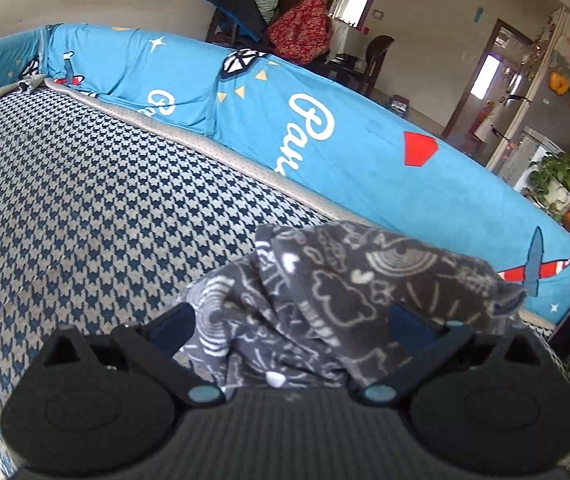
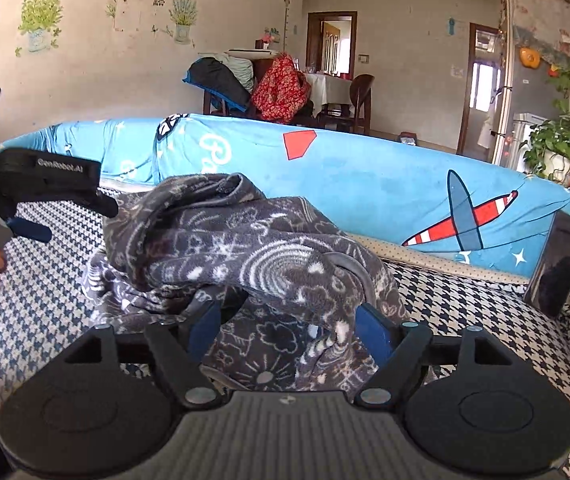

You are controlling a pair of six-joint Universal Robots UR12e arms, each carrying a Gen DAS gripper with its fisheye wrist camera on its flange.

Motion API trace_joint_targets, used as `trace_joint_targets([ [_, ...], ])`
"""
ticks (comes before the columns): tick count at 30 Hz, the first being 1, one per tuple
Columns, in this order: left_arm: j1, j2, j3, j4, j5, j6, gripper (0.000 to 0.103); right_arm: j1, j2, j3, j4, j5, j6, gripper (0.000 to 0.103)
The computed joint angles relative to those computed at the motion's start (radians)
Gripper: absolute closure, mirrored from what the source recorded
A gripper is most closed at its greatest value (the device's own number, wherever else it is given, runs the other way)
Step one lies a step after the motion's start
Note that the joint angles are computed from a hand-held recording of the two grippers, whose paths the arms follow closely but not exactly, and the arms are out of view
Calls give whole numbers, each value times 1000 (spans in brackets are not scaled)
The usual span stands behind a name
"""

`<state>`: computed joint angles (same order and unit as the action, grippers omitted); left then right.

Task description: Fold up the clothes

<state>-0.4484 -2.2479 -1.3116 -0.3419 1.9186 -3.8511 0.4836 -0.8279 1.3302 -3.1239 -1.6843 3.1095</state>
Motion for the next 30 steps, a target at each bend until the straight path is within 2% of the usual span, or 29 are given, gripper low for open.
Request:
trace_joint_targets([
  [5,-14,-18,13,53,-50,84,0,12,40,-61,60,-88,-10,26],
  [12,-31,-38,34,59,-48,139,0,15,75,-110,77,-124,47,27],
  [16,-32,-49,50,14,-36,139,0,13,78,-116,86,-111,88,45],
  [19,-28,-49,50,-28,10,96,0,10,75,-113,94,-95,109,61],
  [22,-31,-46,43,-44,85,60,0,8,68,-103,108,-70,113,81],
  [26,-41,-44,38,-76,190,37,0,7,57,-83,96,-28,94,85],
  [30,-42,-29,13,-106,233,3,0,15,41,-53,67,16,66,86],
])
